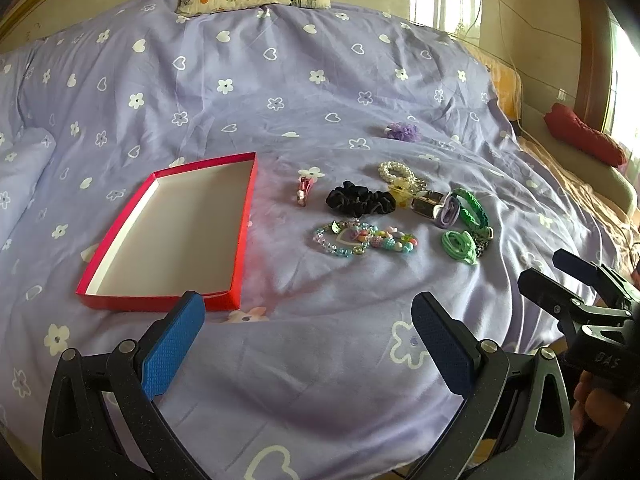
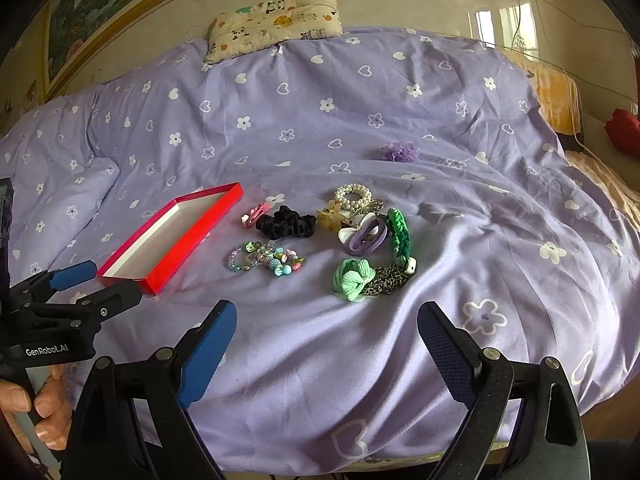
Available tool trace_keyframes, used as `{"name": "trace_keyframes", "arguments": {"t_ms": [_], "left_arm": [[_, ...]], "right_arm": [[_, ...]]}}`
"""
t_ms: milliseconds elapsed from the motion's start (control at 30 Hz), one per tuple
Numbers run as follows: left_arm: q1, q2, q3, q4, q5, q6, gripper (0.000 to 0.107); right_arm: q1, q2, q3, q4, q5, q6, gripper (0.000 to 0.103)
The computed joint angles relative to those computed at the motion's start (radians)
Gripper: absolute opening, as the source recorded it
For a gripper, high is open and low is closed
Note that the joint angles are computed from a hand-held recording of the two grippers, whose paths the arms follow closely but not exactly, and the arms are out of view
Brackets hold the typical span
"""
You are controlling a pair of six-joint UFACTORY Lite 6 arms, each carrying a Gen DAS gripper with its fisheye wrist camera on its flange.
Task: Organize jewelry
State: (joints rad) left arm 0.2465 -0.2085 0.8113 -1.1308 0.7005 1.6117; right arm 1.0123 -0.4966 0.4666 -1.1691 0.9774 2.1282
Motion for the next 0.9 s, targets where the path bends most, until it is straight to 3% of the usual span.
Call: {"name": "trace_keyframes", "arguments": {"t_ms": [900], "left_arm": [[0.004, 0.018, 0.001, -0.021, -0.008, 0.026, 0.103]], "right_arm": [[-0.003, 0.014, 0.021, -0.003, -0.011, -0.014, 0.093]]}}
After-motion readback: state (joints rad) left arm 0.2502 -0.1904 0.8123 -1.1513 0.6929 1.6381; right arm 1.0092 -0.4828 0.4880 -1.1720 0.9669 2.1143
